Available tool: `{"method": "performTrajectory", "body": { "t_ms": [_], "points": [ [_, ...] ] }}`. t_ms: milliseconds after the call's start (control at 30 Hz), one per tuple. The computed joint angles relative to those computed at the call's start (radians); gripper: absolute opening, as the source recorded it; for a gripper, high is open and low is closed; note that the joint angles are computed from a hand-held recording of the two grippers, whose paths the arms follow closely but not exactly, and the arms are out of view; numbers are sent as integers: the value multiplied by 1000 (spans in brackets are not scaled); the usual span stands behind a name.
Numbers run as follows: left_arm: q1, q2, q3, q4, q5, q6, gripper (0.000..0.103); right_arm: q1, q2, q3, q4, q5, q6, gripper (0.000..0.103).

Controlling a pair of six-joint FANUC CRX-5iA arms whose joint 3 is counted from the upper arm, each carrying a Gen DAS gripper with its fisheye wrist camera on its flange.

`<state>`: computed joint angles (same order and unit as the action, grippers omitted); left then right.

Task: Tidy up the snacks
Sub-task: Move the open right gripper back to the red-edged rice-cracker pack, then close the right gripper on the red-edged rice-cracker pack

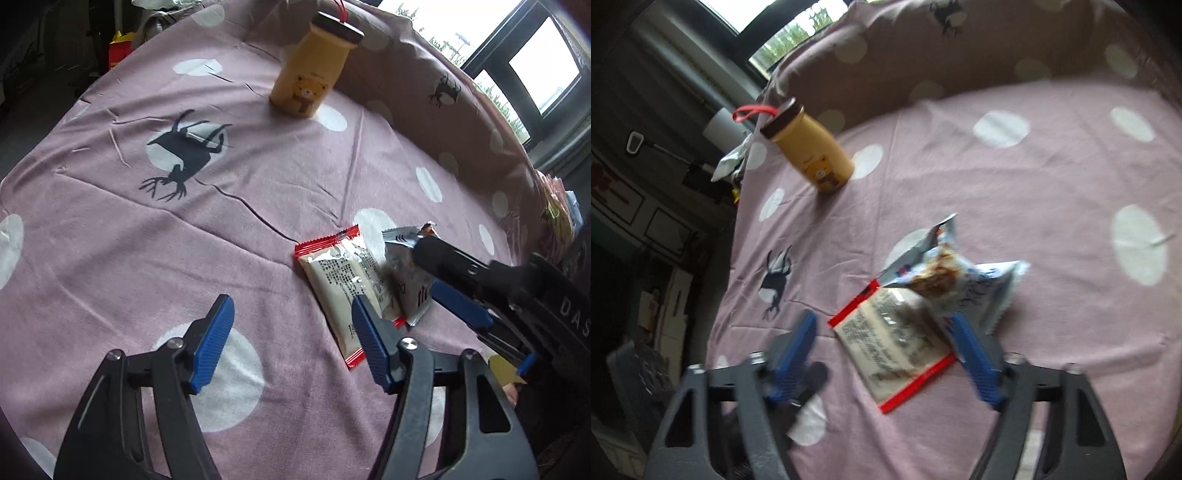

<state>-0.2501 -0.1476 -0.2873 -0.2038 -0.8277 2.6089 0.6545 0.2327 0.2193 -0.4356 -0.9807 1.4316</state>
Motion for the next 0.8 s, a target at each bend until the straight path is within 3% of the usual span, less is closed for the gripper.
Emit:
{"method": "performTrajectory", "body": {
  "t_ms": [100, 200, 367, 433, 533, 667, 700, 800],
  "points": [
    [23, -2, -25, 48, 32, -23, 50, 1, 29, 31, -33, -19, 51, 65],
    [53, -8, -67, 142, 83, -92, 40, 38, 65, 45, 57, -20, 7, 65],
    [28, 25, -30, 102, 59, -83, 33, 40, 103, 69, 78, -31, 17, 65],
    [27, 33, -32, 116, 77, -106, 20, 36, 122, 89, 69, -62, 23, 65],
    [27, 44, -35, 133, 94, -135, 13, 34, 116, 76, 60, -48, 48, 65],
    [45, 37, -70, 206, 148, -199, 8, 13, 115, 85, 13, -76, 74, 64],
    [47, 35, -76, 226, 154, -227, 8, 7, 119, 94, 0, -94, 83, 58],
    [22, 46, -32, 152, 112, -175, 7, -11, 110, 93, -34, -120, 95, 56]
  ]
}}
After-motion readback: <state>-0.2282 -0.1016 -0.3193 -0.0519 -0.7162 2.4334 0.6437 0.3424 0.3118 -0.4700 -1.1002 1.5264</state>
